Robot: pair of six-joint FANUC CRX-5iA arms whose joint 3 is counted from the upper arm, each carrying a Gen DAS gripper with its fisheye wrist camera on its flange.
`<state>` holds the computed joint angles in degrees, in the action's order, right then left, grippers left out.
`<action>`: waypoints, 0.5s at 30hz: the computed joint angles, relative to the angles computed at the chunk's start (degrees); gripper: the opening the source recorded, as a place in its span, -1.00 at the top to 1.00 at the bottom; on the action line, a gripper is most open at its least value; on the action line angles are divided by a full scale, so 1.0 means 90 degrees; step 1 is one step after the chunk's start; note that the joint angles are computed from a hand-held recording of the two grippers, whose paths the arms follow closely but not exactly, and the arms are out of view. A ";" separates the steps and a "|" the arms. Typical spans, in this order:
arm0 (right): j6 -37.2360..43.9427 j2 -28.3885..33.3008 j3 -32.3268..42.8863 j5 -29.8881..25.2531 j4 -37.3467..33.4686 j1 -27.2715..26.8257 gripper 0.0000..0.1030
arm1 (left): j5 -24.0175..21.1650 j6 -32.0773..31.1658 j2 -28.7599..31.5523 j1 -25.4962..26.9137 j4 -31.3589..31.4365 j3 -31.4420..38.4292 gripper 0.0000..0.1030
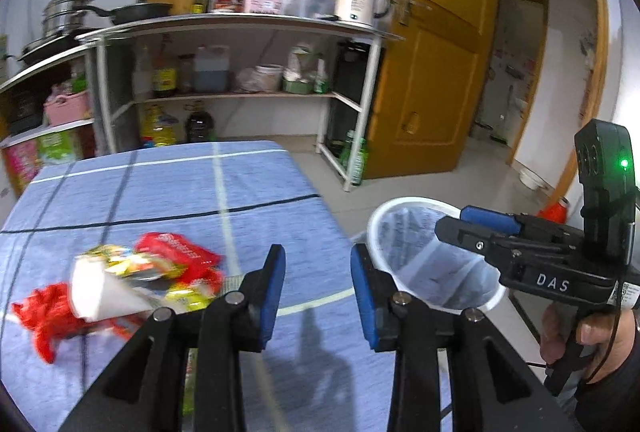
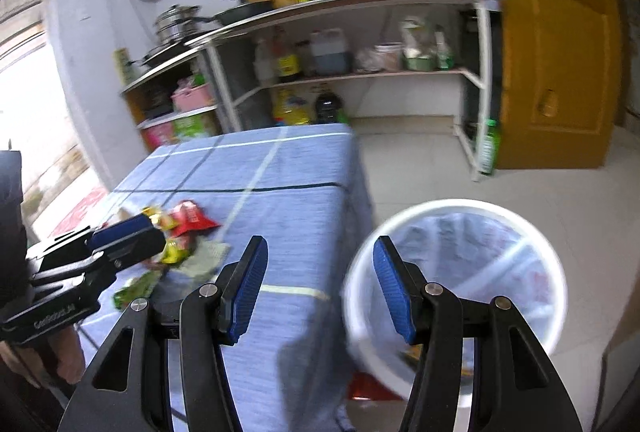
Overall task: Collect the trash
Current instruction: 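Move the left gripper back to the table and grasp the white paper cup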
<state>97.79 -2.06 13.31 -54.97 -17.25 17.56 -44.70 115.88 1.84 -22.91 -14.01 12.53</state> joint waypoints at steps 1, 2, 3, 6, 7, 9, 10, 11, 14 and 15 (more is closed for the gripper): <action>0.0027 0.0013 0.0007 -0.0008 -0.0001 0.0089 -0.09 | -0.0005 0.0073 -0.0106 0.0046 -0.0076 -0.0094 0.31; 0.0025 0.0032 0.0010 -0.0011 0.0028 0.0163 -0.09 | -0.0003 0.0127 -0.0206 0.0082 -0.0129 -0.0199 0.31; 0.0040 0.0065 0.0037 -0.0034 0.0029 0.0221 -0.09 | -0.0005 0.0195 -0.0304 0.0131 -0.0187 -0.0295 0.31; 0.0117 0.0156 0.0130 -0.0124 -0.0081 0.0377 -0.09 | -0.0031 0.0404 -0.0565 0.0242 -0.0382 -0.0556 0.31; 0.0153 0.0199 0.0173 -0.0152 -0.0109 0.0444 -0.09 | -0.0033 0.0465 -0.0653 0.0274 -0.0443 -0.0642 0.31; 0.0245 0.0235 0.0201 -0.0179 -0.0212 0.0523 -0.09 | -0.0035 0.0599 -0.0817 0.0355 -0.0546 -0.0790 0.31; 0.0301 0.0261 0.0231 -0.0205 -0.0266 0.0567 -0.09 | -0.0059 0.0715 -0.0892 0.0386 -0.0652 -0.0836 0.28; 0.0385 0.0280 0.0251 -0.0243 -0.0332 0.0579 -0.09 | -0.0072 0.0828 -0.0976 0.0405 -0.0768 -0.0900 0.17; 0.0481 0.0398 0.0346 -0.0365 -0.0355 0.0735 -0.09 | -0.0139 0.1234 -0.1180 0.0459 -0.1153 -0.1019 -0.04; 0.0507 0.0453 0.0389 -0.0414 -0.0350 0.0760 -0.09 | -0.0159 0.1322 -0.1217 0.0506 -0.1202 -0.1046 -0.11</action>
